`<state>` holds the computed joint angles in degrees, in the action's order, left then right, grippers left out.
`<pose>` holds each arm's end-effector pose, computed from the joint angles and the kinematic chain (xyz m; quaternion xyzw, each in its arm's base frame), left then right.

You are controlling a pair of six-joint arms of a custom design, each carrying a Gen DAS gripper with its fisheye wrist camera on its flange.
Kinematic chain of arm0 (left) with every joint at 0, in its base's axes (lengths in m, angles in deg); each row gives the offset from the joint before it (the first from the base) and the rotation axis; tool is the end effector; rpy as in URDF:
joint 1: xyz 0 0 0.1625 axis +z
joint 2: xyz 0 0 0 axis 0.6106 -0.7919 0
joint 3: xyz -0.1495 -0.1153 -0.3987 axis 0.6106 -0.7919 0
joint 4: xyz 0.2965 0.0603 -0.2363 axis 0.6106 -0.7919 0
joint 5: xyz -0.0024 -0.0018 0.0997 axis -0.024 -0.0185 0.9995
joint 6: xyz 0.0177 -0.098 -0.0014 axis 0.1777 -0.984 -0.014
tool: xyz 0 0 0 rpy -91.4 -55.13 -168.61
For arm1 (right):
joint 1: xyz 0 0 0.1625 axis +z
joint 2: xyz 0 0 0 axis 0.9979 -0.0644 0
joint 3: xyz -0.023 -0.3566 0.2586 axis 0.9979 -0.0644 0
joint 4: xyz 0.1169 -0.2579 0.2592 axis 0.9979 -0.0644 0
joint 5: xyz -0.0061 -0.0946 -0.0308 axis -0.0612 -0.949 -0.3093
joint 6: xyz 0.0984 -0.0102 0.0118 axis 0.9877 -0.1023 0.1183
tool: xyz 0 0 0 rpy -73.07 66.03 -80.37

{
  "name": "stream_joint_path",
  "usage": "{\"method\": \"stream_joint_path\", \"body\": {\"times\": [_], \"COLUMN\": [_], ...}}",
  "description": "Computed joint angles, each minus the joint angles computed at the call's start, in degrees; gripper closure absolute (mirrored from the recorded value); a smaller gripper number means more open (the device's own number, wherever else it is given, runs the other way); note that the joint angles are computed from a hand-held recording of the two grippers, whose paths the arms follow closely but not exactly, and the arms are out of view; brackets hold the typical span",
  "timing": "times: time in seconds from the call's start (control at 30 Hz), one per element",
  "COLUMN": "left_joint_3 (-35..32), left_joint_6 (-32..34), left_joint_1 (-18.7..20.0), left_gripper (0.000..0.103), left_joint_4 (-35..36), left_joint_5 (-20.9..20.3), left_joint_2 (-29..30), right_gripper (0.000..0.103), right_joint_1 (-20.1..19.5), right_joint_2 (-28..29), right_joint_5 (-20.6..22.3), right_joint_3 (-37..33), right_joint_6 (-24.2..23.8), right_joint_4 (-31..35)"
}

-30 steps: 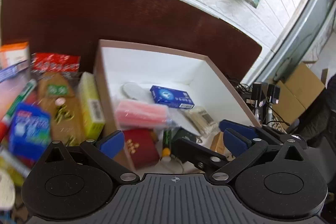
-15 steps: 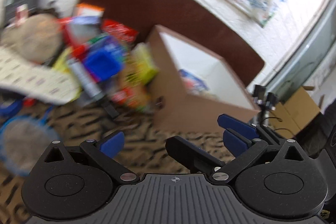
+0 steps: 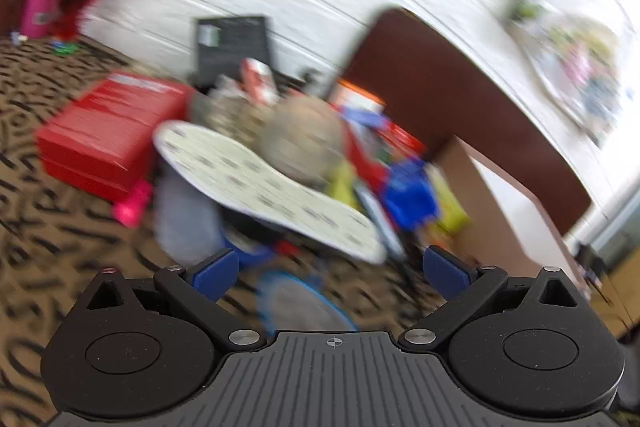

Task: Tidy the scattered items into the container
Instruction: 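Move both tools back to the pile toward the white flowered insole, then grasp the white flowered insole with both tools and lift it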

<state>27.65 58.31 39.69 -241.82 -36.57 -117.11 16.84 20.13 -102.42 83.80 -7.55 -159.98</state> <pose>0.0344 -0.6537 0.2790 -0.0056 0.8531 -0.5004 0.1480 0.2927 -0.7075 -0.0393 0.4728 -0.8177 0.2966 0.1409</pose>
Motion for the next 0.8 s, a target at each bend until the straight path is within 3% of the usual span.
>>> {"method": "stream_joint_path", "body": {"times": [0.4,0.57,0.67,0.8], "left_joint_3": [-13.49,-16.33,-16.82,-16.53], "left_joint_6": [-4.32,-3.24,-3.14,-2.76], "left_joint_1": [6.56,7.35,7.42,7.57], "left_gripper": [0.006,0.014,0.022,0.045], "left_joint_4": [12.66,13.88,13.48,12.35], "left_joint_5": [-3.8,-5.0,-4.22,-3.19], "left_joint_2": [2.77,4.09,4.38,4.34], "right_gripper": [0.003,0.006,0.01,0.022], "right_joint_1": [1.3,1.02,0.69,0.3], "right_joint_2": [8.98,12.04,13.23,14.26], "right_joint_5": [-2.84,-2.49,-1.76,-0.85], "right_joint_3": [-15.98,-23.52,-27.19,-30.36], "right_joint_6": [1.25,5.6,9.56,12.73], "right_joint_4": [9.65,16.19,20.51,24.6]}}
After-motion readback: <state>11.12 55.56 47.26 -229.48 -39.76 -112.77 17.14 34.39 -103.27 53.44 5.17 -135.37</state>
